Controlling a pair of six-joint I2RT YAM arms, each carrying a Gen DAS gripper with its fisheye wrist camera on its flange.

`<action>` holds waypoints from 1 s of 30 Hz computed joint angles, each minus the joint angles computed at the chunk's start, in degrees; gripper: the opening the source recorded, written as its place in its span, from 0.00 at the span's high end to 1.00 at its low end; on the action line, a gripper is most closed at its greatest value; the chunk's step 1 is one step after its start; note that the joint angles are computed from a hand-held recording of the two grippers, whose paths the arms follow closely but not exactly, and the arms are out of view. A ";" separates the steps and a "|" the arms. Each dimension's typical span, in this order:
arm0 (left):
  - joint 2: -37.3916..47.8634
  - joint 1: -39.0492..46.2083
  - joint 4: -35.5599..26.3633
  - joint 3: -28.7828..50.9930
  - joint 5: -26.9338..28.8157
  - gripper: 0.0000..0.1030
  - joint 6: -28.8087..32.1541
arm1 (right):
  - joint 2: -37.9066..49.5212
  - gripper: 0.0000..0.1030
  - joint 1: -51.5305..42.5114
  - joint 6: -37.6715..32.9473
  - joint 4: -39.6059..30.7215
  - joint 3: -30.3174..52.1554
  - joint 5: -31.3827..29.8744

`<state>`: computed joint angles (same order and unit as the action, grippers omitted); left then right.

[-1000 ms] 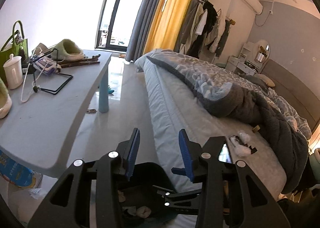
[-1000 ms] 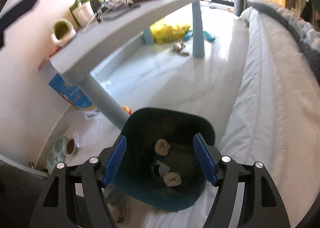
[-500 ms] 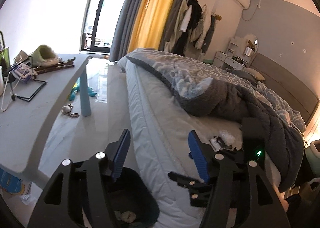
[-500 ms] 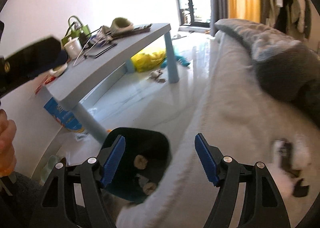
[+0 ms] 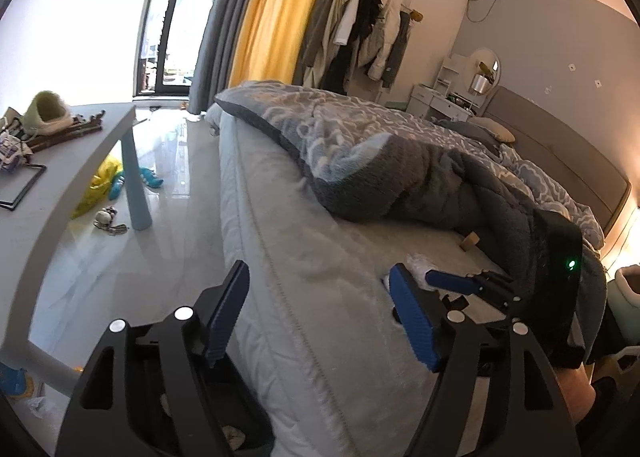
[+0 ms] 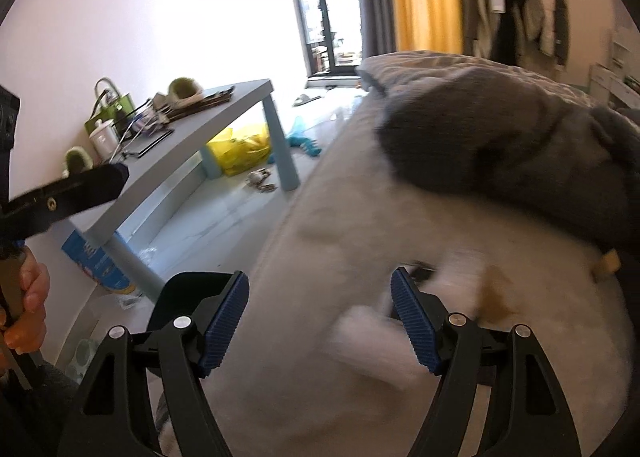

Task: Collect trash
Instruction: 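Move both tools back toward the bed items, then grasp the bubble-wrap roll with the left tool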

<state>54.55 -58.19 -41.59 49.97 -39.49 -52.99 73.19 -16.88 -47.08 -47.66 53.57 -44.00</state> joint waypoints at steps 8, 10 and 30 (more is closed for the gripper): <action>8.30 1.18 6.70 1.92 3.91 0.26 2.68 | 6.50 0.28 -8.48 -5.17 -1.57 4.22 -1.79; 10.12 1.37 8.03 2.46 4.51 0.25 3.27 | 8.33 0.28 -10.00 -6.07 -1.33 5.03 -1.55; 26.51 1.61 14.48 8.45 12.77 0.16 6.42 | 20.56 0.28 -14.06 -5.25 -2.03 8.86 3.01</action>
